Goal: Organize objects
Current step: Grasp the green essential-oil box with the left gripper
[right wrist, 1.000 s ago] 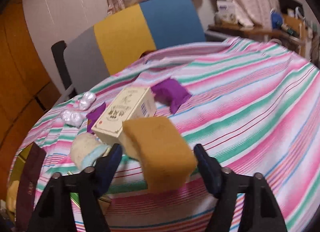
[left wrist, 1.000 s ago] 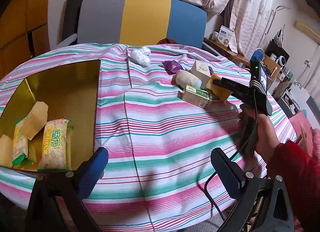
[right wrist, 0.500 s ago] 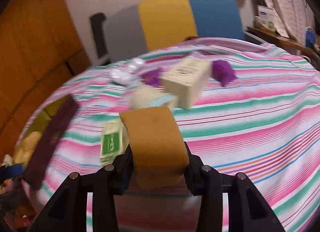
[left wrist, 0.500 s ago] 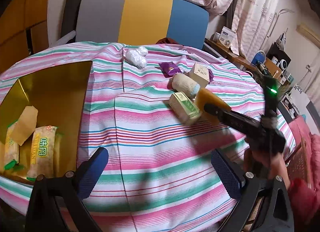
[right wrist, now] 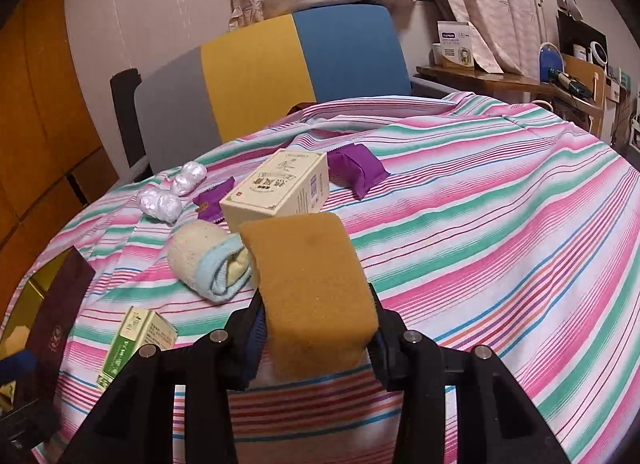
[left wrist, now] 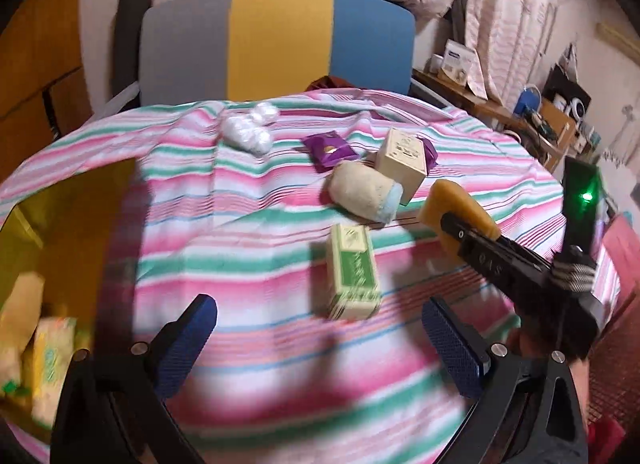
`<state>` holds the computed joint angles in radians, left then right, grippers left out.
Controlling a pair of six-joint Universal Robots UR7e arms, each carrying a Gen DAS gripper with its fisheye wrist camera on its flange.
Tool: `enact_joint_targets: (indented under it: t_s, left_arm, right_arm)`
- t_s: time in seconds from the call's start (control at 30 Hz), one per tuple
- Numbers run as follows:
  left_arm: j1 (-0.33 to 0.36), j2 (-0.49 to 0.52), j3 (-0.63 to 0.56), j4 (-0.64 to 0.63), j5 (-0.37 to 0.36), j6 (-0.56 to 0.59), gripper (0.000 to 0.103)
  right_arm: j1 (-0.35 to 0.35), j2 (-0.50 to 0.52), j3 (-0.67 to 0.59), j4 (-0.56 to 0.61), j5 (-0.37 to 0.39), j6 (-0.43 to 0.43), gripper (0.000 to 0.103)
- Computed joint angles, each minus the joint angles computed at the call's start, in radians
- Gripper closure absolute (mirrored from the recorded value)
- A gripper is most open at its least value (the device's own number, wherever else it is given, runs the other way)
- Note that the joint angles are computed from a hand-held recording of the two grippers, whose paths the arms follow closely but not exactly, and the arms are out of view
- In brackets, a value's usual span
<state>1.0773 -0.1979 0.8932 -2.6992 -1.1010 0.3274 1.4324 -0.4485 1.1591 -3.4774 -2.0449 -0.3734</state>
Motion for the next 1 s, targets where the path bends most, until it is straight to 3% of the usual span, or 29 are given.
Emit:
enact_joint_targets:
  t_s: [0.13,0.2,0.27,0.37,0.5,0.57,0.83,0.93,1.0]
  left_arm:
    - [0.0,0.116,-0.177,0.054,0.016,0.056,0.0]
    - [0.008,0.152,-0.244,0.096,-0.015,0.071,0.003]
    - [0.016,0.185,-0.302,0.135,-0.02,0.088,0.025]
    - [0.028,0.229,-0.377,0.202,-0.005,0.09,0.036]
    - [0.042,0.206,-0.309,0.107,-0.036,0.122,0.041]
    - [0.044,0.209,-0.32,0.105,-0.032,0.097,0.053]
    - [0.054,0.202,-0.319,0.112,-0.068,0.082,0.053]
    - [0.057,0.192,-0.297,0.08,-0.065,0.067,0.068]
    - [0.062,0.178,-0.273,0.062,-0.077,0.053,0.072]
  right_arm:
    - [-0.004,-0.003,0.018,-0.047,-0.005,0.01,0.06]
    - [-0.009,-0.006,0.024,-0.072,-0.001,0.022,0.06]
    - [-0.013,-0.008,0.032,-0.097,0.008,0.028,0.06]
    - [-0.013,-0.009,0.04,-0.123,0.016,0.021,0.059]
    - [-0.011,-0.005,0.032,-0.113,0.012,0.009,0.059]
    - [-0.011,-0.005,0.03,-0.103,0.011,0.008,0.059]
    - [-0.003,0.006,0.021,-0.121,-0.003,-0.028,0.059]
    - [0.003,0.015,0.014,-0.132,-0.01,-0.056,0.059]
    - [0.006,0.019,0.008,-0.127,-0.013,-0.069,0.059]
